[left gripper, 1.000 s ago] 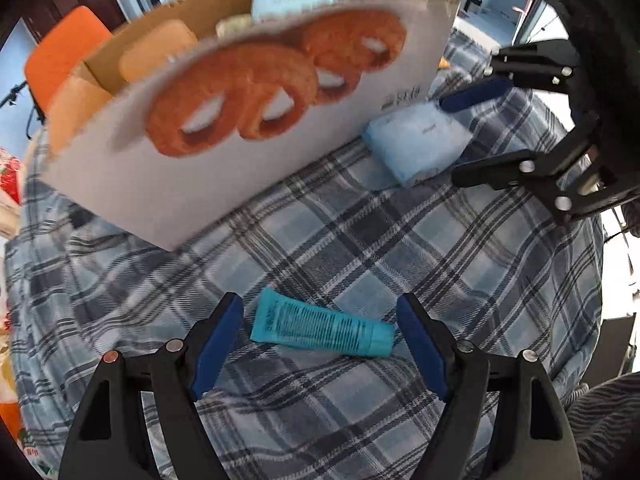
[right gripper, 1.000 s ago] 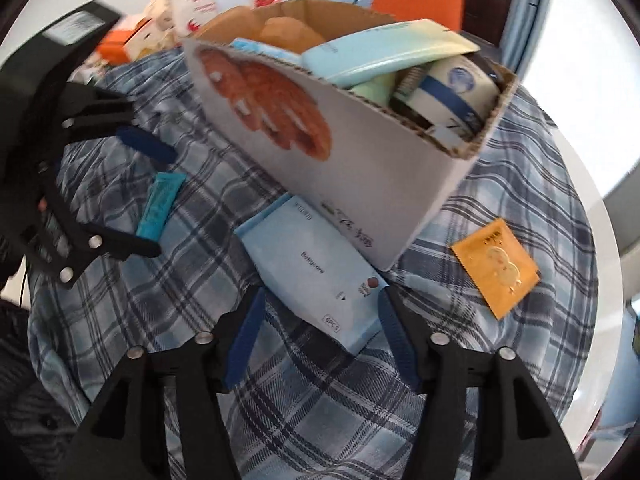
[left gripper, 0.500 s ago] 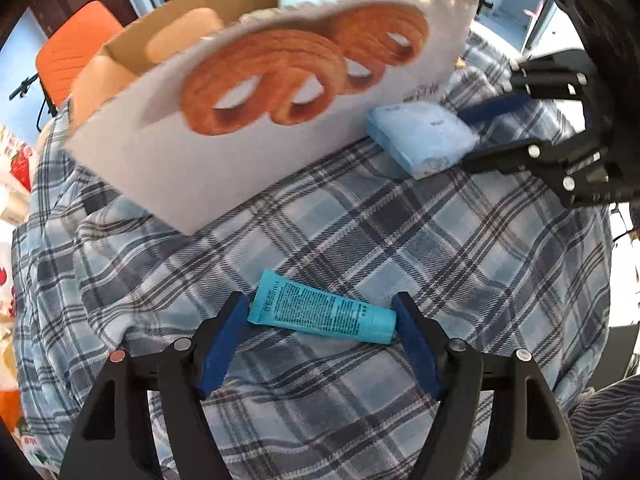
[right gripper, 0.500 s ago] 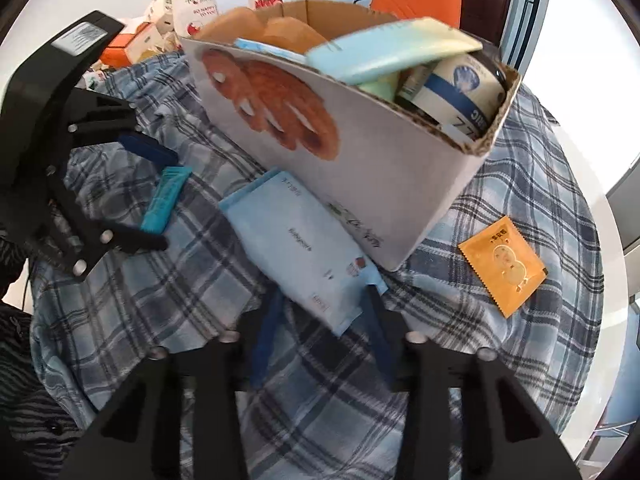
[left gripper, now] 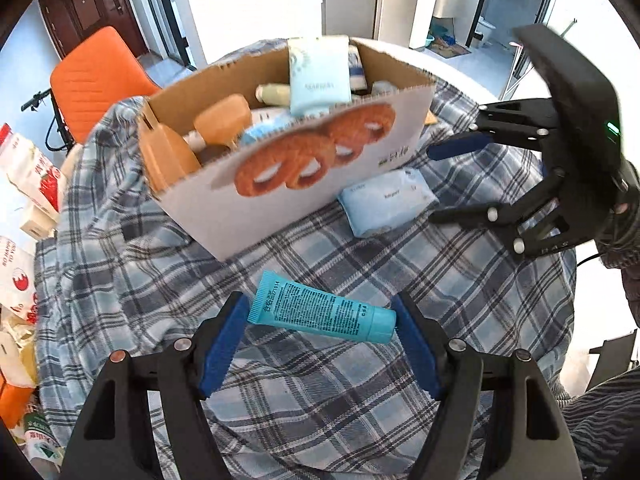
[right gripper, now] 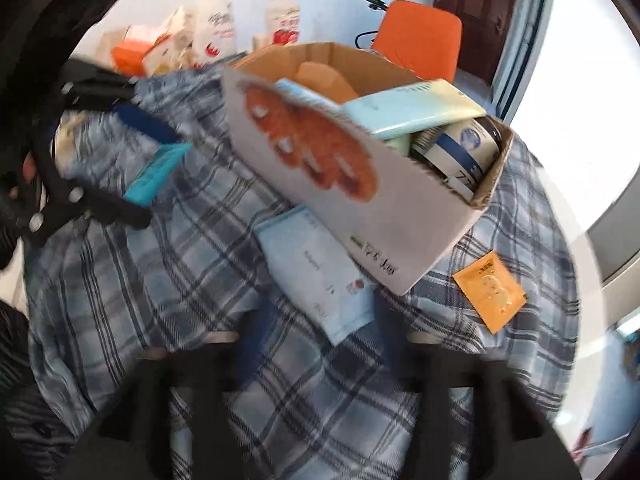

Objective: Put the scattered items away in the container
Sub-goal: 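Grasp the teal tube with the left gripper while the right moves toward the wipes packet, then lift the teal tube into the box and open the left gripper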

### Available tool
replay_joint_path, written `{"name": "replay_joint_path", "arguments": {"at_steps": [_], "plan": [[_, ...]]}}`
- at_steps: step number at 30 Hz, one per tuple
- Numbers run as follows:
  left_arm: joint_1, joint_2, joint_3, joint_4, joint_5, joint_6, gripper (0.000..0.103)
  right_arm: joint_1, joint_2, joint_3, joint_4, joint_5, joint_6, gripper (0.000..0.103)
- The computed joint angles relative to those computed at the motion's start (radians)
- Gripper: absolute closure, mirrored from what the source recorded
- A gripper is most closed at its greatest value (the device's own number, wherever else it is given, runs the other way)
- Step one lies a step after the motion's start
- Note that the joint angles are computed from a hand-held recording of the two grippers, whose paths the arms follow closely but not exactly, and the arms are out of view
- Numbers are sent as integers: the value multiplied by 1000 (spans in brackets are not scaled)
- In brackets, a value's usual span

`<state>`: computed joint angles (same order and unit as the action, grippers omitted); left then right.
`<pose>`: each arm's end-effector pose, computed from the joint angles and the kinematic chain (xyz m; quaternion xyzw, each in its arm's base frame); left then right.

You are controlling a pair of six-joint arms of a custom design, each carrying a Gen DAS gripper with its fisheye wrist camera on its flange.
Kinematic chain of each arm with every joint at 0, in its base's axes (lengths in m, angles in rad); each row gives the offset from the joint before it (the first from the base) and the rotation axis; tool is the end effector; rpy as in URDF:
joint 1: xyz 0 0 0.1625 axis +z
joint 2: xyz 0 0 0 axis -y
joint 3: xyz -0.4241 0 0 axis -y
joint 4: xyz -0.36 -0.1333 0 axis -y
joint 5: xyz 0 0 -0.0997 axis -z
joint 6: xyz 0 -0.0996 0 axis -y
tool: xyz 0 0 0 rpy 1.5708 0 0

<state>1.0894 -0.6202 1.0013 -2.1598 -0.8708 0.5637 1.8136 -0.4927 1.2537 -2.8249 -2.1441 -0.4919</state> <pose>-0.1919 -0.7939 0.2211 0.4355 0.8274 -0.0834 0.3448 0.2601 -0.7204 0.0883 0.2697 -0.8929 0.1982 0.3011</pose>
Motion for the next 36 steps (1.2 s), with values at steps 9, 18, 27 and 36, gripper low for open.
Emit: {"name": "replay_joint_path", "arguments": {"at_steps": [9, 18, 27, 36], "plan": [[-15, -11, -66, 16, -11, 24, 27, -32, 26, -79, 132, 74, 38, 39], [-26, 35, -172, 46, -32, 39, 27, -9, 52, -117, 207, 68, 33, 56], [-42, 143, -387, 21, -51, 50, 27, 29, 34, -62, 90, 76, 23, 59], [0, 281, -540, -67, 45, 79, 27, 52, -9, -23, -103, 127, 38, 59]]}}
